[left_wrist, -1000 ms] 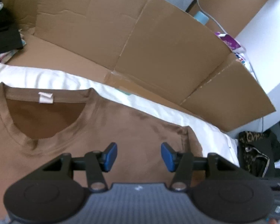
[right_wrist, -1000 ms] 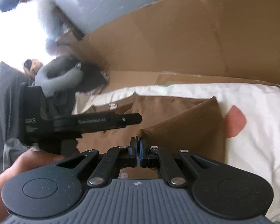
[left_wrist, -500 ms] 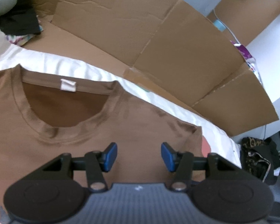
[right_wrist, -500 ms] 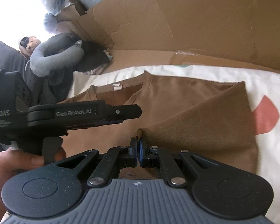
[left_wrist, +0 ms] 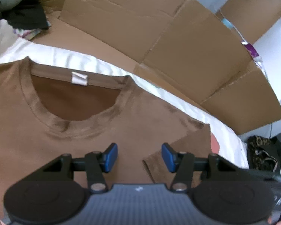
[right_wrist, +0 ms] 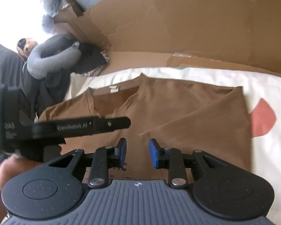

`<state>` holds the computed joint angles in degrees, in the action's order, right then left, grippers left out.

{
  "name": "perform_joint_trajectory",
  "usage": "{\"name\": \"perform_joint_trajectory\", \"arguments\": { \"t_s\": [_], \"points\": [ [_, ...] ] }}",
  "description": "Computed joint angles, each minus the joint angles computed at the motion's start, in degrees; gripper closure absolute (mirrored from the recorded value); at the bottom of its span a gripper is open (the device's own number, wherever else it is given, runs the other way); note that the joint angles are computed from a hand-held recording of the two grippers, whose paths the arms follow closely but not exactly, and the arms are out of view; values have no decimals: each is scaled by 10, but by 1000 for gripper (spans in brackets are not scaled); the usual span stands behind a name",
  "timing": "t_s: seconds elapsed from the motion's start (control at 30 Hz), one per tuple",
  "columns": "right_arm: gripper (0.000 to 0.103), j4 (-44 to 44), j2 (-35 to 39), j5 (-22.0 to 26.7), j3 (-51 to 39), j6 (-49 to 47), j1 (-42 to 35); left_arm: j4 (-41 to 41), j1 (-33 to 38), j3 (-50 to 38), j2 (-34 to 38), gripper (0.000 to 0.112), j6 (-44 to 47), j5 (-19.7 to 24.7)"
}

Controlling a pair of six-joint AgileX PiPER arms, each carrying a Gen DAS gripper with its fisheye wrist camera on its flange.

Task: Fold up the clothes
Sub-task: 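Open both grippers to release the folded shirt edge, then pinch the folded shirt side edge with the left gripper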

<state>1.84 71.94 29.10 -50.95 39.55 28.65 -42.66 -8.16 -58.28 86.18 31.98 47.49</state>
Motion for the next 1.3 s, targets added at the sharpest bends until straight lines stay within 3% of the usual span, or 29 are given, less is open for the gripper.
{"name": "perform_joint_trajectory", "arguments": {
  "t_s": [0.37, 0.43, 0.5, 0.67, 1.0, 1.3],
  "points": [
    [75, -172, -43, 51, 37, 119, -78, -17, -41, 29, 19, 67, 65, -40],
    [75, -189, -34, 47, 45, 129, -97, -18, -46, 31, 24, 72, 72, -45],
    [75, -199, -22, 42, 51, 135, -115, -21, -49, 32, 27, 87, 82, -44],
    [75, -243, 20, 25, 54, 160, -141, -13, -61, 39, 25, 106, 83, -49],
    [74, -257, 90, 5, 21, 136, -135, -43, -24, 40, 2, 110, 80, -8],
    [73, -260, 129, -7, 5, 115, -137, -16, -10, 20, -28, 110, 20, 41]
  ]
}}
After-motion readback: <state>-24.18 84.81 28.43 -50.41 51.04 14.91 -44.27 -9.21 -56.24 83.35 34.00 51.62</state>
